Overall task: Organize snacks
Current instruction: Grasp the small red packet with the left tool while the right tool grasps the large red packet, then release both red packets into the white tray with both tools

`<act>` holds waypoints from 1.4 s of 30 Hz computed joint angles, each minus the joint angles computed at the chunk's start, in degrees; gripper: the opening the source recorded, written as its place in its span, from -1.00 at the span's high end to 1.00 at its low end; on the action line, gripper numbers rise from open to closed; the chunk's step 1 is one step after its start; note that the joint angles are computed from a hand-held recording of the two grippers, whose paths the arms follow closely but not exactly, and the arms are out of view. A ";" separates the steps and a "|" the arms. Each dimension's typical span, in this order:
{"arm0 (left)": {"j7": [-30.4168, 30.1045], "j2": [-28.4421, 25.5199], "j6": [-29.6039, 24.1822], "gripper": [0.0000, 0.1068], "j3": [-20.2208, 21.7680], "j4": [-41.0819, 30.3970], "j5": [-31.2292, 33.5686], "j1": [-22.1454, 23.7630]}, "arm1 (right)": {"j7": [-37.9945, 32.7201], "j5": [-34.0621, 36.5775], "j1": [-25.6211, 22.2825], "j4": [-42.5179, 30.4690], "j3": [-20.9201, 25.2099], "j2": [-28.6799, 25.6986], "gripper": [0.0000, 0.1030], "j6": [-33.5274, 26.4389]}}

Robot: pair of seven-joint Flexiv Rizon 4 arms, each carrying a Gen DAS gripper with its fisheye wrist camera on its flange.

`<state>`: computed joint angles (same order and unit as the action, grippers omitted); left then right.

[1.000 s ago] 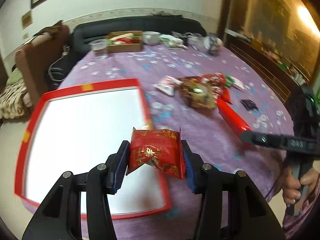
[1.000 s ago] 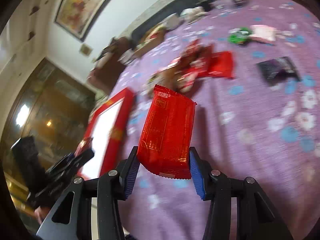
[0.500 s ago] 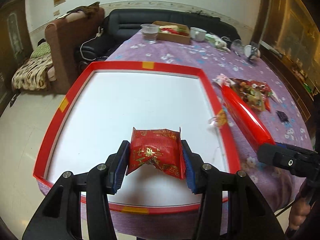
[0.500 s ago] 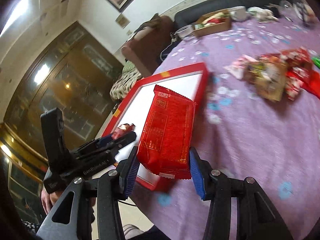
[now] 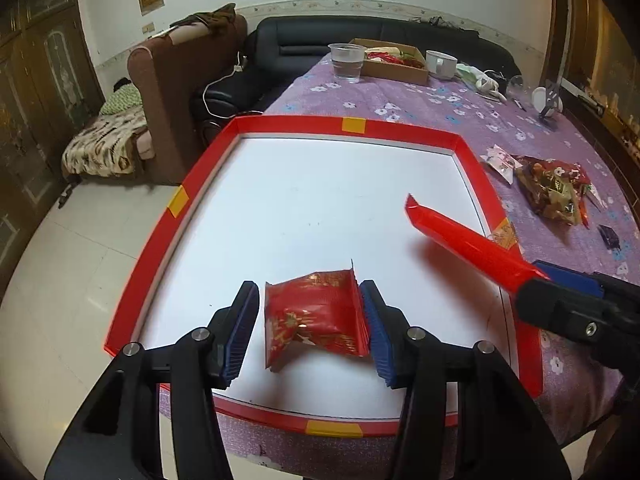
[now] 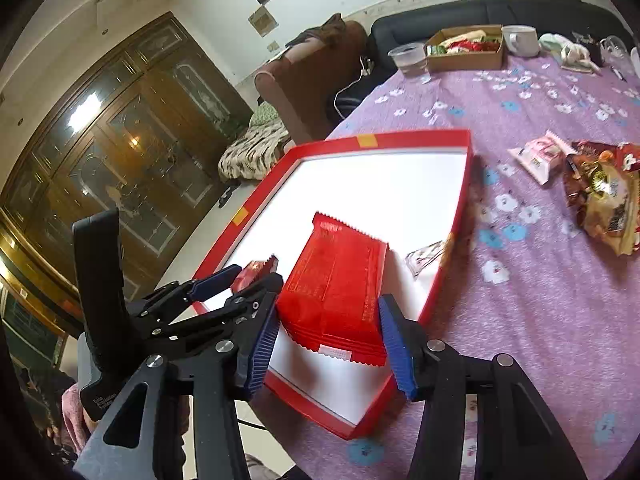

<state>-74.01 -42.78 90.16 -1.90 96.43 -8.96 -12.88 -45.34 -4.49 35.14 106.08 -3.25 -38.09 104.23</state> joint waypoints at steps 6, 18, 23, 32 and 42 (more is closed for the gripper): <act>-2.60 -0.40 3.75 -0.19 6.33 -0.63 1.21 -4.68 | 0.20 2.72 0.56 2.99 -1.27 1.24 -0.02 2.27; -5.06 -1.40 3.34 -0.36 11.87 -2.61 1.19 -8.79 | -1.45 1.85 -5.66 4.14 5.54 1.45 -0.06 5.41; -7.30 -2.27 2.93 -0.39 16.91 -3.54 1.61 -12.01 | -2.93 -6.74 -13.89 1.58 15.97 -1.85 -0.07 7.21; -9.27 -2.24 4.77 -0.54 18.62 -3.65 2.87 -13.41 | -3.34 2.06 -8.44 8.41 7.92 1.87 -0.08 14.16; -0.86 -0.92 4.32 -0.54 8.54 -4.10 5.51 -11.55 | -9.67 25.37 2.46 20.64 -5.03 8.85 -0.13 17.28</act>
